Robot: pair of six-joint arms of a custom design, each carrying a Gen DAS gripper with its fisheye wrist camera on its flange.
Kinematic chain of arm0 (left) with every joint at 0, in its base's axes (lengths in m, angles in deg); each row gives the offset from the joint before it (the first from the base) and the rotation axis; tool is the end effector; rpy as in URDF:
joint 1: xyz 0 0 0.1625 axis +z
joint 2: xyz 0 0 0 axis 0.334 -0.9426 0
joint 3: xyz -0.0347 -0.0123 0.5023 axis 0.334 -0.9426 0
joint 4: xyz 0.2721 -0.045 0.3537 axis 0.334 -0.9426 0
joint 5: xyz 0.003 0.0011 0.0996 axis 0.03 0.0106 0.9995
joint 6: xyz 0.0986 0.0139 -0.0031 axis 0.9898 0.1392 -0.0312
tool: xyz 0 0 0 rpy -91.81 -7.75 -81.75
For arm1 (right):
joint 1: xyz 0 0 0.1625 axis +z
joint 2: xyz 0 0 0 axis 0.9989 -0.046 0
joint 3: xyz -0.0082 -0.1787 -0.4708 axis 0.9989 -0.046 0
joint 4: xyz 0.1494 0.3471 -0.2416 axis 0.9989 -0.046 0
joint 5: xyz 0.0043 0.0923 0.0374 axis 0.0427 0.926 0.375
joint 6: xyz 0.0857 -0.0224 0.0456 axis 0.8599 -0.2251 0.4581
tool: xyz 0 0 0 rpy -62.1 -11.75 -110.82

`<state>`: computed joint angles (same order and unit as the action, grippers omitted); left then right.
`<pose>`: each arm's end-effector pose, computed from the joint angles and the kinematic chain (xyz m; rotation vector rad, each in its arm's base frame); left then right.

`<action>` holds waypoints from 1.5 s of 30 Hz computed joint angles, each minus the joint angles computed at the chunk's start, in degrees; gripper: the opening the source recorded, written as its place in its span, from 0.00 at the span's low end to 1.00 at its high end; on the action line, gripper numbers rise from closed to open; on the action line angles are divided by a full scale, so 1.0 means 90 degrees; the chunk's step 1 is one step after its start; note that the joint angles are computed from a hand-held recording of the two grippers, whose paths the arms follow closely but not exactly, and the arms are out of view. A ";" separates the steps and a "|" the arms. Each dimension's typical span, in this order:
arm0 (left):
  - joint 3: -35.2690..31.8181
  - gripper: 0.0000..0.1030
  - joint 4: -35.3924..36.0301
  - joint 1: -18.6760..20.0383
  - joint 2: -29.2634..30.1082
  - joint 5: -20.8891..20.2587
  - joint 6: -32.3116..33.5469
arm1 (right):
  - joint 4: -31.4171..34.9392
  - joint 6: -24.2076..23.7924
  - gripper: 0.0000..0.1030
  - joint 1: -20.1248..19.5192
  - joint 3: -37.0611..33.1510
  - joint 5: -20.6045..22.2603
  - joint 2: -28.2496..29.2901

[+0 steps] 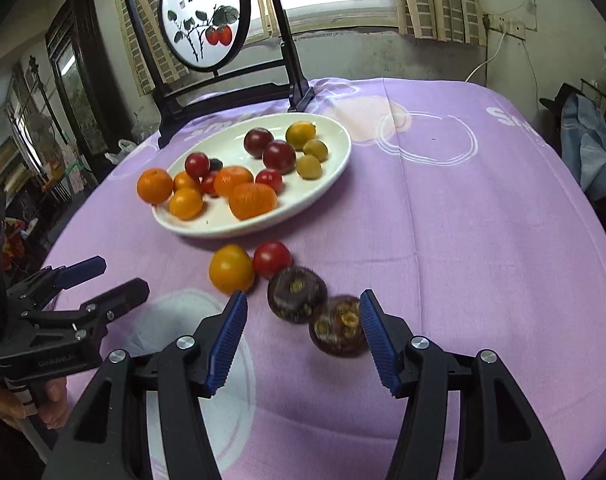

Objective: Organize fruits
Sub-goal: 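Grasp a dark brown mangosteen with the right gripper, then grasp the yellow-orange tomato with the left gripper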

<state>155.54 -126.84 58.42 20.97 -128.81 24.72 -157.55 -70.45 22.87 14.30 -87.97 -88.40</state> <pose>0.0667 -0.6298 0.2901 0.2733 2.2993 -0.8448 0.3383 -0.6655 -0.1056 0.7027 -2.4955 0.6930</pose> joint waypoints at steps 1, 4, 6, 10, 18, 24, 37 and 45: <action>0.0067 0.86 0.0050 0.0008 -0.0013 -0.0050 -0.0045 | -0.0111 -0.0088 0.58 0.0028 0.0032 -0.0121 0.0015; 0.0184 0.86 -0.0184 0.0006 0.0065 0.0043 0.0108 | -0.0314 -0.0129 0.58 0.0049 0.0212 -0.0312 -0.0010; 0.0208 0.86 -0.0222 0.0045 0.0090 -0.0016 0.0085 | -0.0355 -0.0193 0.58 0.0043 0.0288 -0.0364 0.0005; 0.0166 0.87 -0.0014 0.0143 0.0070 -0.0228 -0.0071 | 0.0030 -0.0136 0.57 0.0052 0.0114 -0.0860 0.0158; 0.0097 0.87 0.0263 0.0258 0.0075 -0.0594 0.0056 | 0.0689 0.0042 0.50 0.0056 -0.0540 -0.1332 0.0479; 0.0025 0.87 0.0319 0.0304 0.0070 -0.0570 -0.0059 | 0.0604 0.0212 0.41 0.0013 -0.0540 -0.1213 0.0474; 0.0078 0.86 0.0142 0.0179 0.0225 -0.0395 0.0227 | 0.0144 0.0294 0.40 0.0019 0.0193 -0.0403 0.0058; -0.0316 0.77 0.0609 0.0039 0.0621 0.0029 0.0145 | -0.0169 0.0240 0.40 -0.0020 0.0469 0.0035 -0.0167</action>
<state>152.69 -121.36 58.77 26.56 -128.56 26.03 -159.08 -68.29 22.68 18.53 -87.65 -89.91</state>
